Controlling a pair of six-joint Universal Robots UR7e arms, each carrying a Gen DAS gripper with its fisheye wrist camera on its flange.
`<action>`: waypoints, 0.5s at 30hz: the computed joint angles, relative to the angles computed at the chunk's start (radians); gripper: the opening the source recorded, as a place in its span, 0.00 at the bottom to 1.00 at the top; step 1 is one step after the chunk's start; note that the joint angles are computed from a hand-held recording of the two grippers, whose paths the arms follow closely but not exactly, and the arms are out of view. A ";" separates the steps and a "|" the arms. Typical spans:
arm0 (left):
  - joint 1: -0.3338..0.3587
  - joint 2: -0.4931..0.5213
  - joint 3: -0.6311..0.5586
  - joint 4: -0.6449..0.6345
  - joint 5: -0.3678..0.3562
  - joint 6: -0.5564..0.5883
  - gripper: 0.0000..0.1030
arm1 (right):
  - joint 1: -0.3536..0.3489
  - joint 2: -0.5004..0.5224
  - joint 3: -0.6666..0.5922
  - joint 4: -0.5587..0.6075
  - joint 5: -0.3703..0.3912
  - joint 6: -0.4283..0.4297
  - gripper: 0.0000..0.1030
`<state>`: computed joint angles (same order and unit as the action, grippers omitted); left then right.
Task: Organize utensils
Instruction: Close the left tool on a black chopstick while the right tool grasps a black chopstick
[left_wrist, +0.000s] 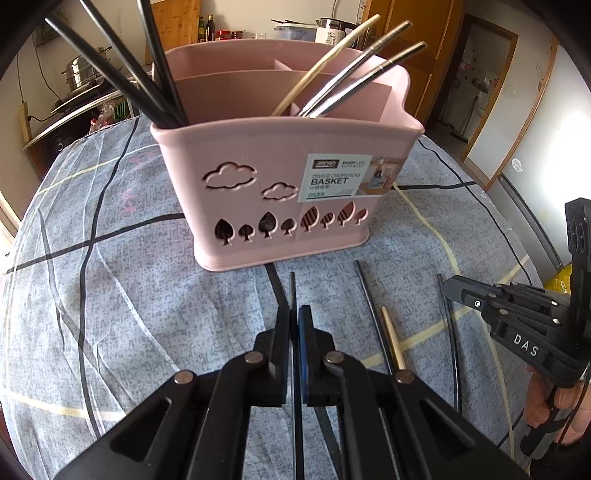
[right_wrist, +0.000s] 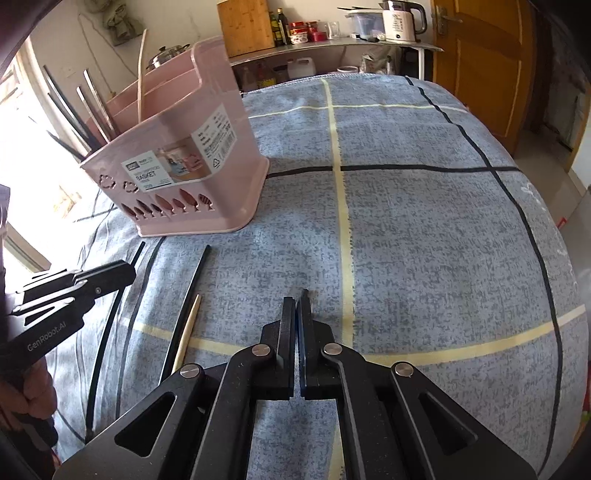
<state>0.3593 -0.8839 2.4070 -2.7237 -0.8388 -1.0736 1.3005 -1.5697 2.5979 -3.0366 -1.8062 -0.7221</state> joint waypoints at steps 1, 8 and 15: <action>0.004 -0.003 0.002 0.003 -0.002 0.000 0.05 | -0.007 -0.006 -0.002 0.010 0.007 0.014 0.09; 0.031 -0.017 0.020 0.025 -0.012 -0.041 0.05 | 0.024 0.017 0.006 -0.002 -0.017 0.041 0.18; 0.038 -0.020 0.019 0.033 -0.019 -0.038 0.06 | 0.096 0.101 0.007 -0.107 -0.119 0.022 0.09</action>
